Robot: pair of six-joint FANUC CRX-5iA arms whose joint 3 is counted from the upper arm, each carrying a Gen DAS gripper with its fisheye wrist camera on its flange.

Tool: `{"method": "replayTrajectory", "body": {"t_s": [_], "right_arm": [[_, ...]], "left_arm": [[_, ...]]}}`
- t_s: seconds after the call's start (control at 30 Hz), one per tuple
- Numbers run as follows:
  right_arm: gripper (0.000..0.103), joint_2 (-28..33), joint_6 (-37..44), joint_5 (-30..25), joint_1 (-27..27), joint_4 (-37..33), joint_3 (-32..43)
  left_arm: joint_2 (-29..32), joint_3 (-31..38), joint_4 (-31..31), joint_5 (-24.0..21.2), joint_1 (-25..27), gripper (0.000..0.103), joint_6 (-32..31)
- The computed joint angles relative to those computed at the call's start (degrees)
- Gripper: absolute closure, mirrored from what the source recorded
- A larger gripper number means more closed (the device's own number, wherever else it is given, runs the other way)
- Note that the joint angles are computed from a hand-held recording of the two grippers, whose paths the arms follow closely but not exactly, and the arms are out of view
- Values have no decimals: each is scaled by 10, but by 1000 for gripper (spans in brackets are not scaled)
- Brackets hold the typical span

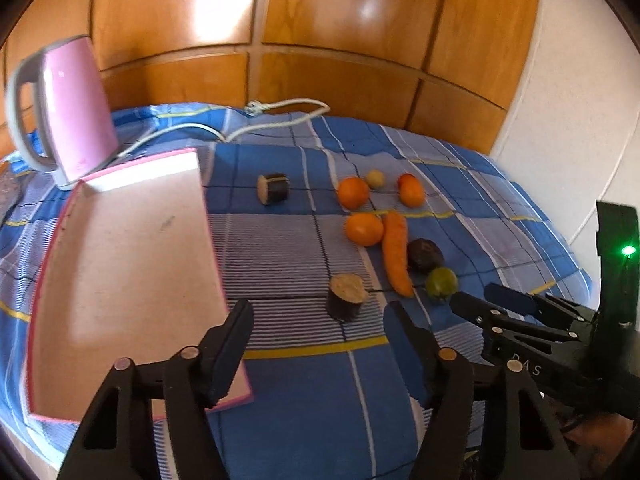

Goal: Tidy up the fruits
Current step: 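Grasp the cut slice with the left tool while the right tool grasps the green lime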

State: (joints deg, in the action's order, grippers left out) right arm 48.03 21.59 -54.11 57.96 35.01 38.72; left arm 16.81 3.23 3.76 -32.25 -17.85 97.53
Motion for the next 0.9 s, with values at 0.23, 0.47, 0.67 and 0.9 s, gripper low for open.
{"method": "replayTrajectory", "body": {"t_s": [0.23,0.47,0.67,0.9], "right_arm": [[53,15,42,13,-6,-21,23],[53,7,42,28,-12,-30,8],[53,13,61,42,-18,-56,16],[53,18,47,63,-25,-47,8]], "left_arm": [[51,60,14,-42,-10,38,-50],[86,100,-2,-77,-14,38,-37],[120,140,-11,-102,-15,60,-32],[124,129,1,-82,-11,72,-34]]}}
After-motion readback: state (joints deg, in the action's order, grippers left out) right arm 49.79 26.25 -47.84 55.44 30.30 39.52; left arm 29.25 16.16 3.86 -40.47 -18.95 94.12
